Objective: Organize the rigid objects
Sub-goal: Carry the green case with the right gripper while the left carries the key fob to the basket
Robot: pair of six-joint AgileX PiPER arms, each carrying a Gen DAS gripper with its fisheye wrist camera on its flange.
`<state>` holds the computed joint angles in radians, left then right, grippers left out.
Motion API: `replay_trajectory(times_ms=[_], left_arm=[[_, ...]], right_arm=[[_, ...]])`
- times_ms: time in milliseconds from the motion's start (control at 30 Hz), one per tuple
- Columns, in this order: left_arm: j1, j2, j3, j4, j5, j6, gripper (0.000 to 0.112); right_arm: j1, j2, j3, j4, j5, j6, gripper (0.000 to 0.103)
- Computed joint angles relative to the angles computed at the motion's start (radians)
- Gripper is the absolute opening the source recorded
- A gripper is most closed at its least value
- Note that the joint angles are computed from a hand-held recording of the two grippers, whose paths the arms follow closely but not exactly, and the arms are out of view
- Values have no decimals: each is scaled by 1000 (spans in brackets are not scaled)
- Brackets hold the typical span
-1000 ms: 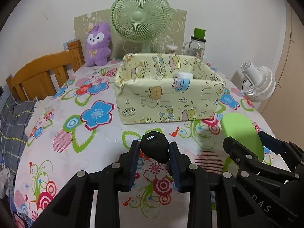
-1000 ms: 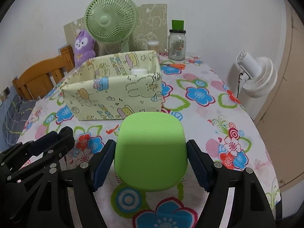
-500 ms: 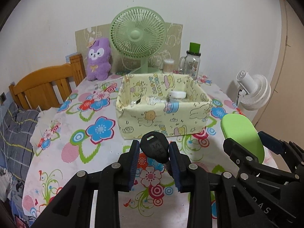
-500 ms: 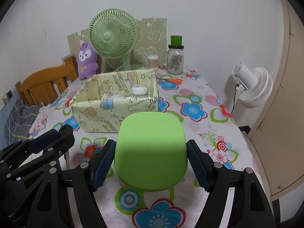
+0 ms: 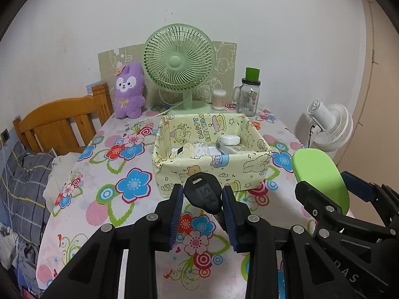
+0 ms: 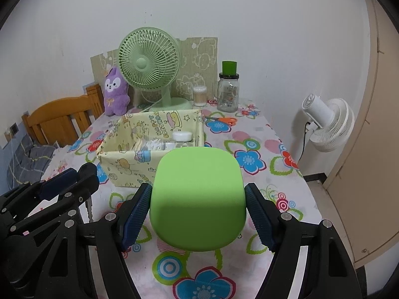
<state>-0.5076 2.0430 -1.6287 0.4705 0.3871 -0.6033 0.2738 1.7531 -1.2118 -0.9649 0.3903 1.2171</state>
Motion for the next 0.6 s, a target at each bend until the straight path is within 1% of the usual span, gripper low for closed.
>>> replay_trajectory(times_ms=[267,600], left_arm=[[4,47,-79,-52,33,59,32],[18,146,-262,-124,115,143,32]], right_arm=[[-20,31,-47,53,-3,-59,77],[-52,102,-162,170,-7,-196,77]])
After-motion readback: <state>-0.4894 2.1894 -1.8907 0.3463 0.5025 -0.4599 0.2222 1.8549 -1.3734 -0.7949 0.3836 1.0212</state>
